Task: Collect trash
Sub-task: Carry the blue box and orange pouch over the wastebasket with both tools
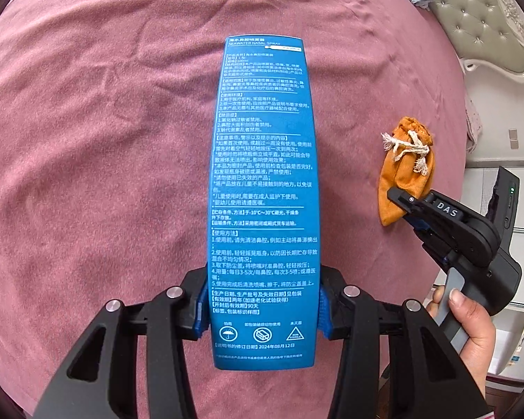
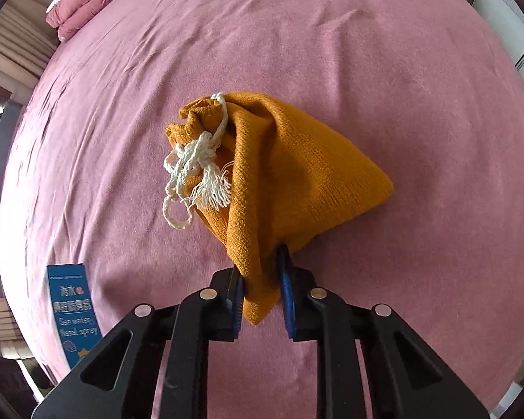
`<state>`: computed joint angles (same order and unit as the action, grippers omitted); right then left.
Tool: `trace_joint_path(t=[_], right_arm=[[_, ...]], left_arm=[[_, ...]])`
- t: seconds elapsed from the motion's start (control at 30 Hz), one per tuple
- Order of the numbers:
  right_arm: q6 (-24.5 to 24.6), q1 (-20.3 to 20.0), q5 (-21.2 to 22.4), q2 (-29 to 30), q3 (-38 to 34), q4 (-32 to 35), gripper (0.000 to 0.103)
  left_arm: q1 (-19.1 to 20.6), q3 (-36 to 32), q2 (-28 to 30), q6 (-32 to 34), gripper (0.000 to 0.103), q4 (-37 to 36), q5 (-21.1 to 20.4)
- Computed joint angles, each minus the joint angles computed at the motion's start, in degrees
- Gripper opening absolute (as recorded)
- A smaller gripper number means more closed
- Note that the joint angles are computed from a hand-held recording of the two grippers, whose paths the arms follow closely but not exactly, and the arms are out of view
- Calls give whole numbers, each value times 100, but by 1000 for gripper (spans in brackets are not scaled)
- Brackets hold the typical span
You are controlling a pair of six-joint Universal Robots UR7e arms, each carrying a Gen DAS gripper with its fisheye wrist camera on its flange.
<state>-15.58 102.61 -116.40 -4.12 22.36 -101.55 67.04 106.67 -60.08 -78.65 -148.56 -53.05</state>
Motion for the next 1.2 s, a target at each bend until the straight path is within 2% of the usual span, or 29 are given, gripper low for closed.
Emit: trace_joint_path(t=[0.23, 0.33, 0.5, 0.67, 0.83, 1.2], right_arm=[[423, -433, 904, -1750, 2447, -305, 17], [552, -620, 1068, -2570, 3564, -520, 17], [614, -817, 1149, -3521, 4518, -572, 16], [553, -948, 1142, -4262, 5246, -732, 16], [479, -1158, 1229, -5011, 5844, -847, 16], [255, -1828, 1232, -6308, 6419, -953, 17]], left_arm=[[-315, 214, 71, -77, 46, 41, -196], [-540, 314, 133, -92, 46, 28, -340], [-926, 450, 331, -235, 46, -24, -632], [-1311, 508, 596, -450, 46, -39, -925], [-1674, 252, 886, -280, 46, 308, -1050], [-2247, -1154, 1975, 614, 46, 1242, -1412]])
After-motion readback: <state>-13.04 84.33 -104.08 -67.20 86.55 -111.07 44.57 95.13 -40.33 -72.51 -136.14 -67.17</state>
